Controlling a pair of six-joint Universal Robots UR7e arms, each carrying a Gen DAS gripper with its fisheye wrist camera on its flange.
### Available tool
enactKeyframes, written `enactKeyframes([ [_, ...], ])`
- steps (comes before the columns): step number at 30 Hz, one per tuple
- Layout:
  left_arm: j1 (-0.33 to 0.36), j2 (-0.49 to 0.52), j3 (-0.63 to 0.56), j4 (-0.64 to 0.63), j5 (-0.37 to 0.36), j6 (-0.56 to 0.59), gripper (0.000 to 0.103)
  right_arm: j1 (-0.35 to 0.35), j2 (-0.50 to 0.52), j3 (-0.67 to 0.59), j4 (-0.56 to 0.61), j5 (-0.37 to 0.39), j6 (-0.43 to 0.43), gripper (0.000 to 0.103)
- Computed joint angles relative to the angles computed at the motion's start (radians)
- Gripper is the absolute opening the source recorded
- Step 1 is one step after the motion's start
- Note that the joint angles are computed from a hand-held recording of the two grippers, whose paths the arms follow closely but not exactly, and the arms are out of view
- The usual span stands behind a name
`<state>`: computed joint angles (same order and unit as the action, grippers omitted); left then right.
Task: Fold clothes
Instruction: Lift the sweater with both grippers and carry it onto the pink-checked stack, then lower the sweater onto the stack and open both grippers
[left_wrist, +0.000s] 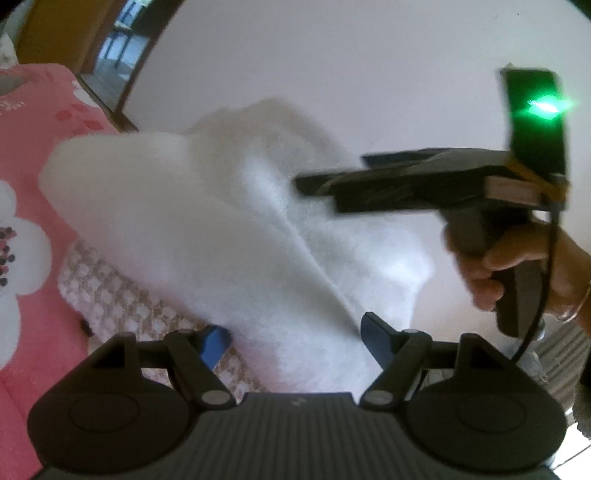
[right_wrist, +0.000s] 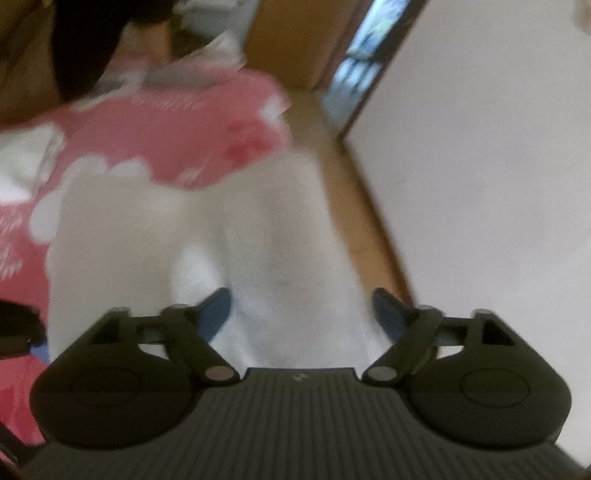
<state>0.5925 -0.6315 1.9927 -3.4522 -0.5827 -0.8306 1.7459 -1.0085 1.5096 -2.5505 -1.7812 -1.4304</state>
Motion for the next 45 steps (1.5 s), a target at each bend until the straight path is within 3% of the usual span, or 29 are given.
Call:
enactKeyframes([
  [4,-0.008,-0.045,0.036,-0.004,-0.027,0.021,0.076,-0.028,-0.064,0.004,-0.063,0.116,0.146,0.091],
  [7,-0.019,-0.119,0.098,0.045,-0.077,0.006,0.077,-0.066,-0.158,0.055,-0.098,0.177,0.369,0.091],
  [11,-0.055,-0.256,0.213,0.191,-0.073,-0.103,0.078,-0.207,-0.361,0.228,-0.065,0.308,0.719,0.091],
  [15,-0.051,-0.418,0.274,0.444,0.016,-0.226,0.08,-0.412,-0.529,0.438,-0.071,0.451,1.051,0.091],
  [16,-0.034,-0.447,0.268,0.506,0.028,-0.245,0.083,-0.447,-0.547,0.486,-0.11,0.473,1.09,0.09],
  [20,0.054,-0.528,0.205,0.731,0.06,-0.305,0.085,-0.527,-0.563,0.626,-0.259,0.551,1.088,0.089],
  [23,0.123,-0.515,0.135,0.746,0.012,-0.248,0.088,-0.523,-0.517,0.649,-0.36,0.601,1.034,0.089],
  [26,0.182,-0.479,0.092,0.681,-0.075,-0.223,0.087,-0.476,-0.428,0.62,-0.414,0.594,1.032,0.09],
  [32,0.208,-0.413,0.034,0.669,-0.145,-0.153,0.087,-0.438,-0.307,0.477,-0.255,0.538,1.027,0.095],
  [38,0.202,-0.364,-0.012,0.717,-0.12,-0.105,0.086,-0.49,-0.298,0.477,-0.201,0.648,1.124,0.098],
  [41,0.193,-0.346,-0.039,0.77,-0.085,-0.073,0.083,-0.485,-0.291,0.475,-0.197,0.667,1.146,0.084],
  [45,0.176,-0.33,-0.066,0.815,-0.061,-0.072,0.076,-0.465,-0.288,0.495,-0.276,0.647,1.158,0.069],
])
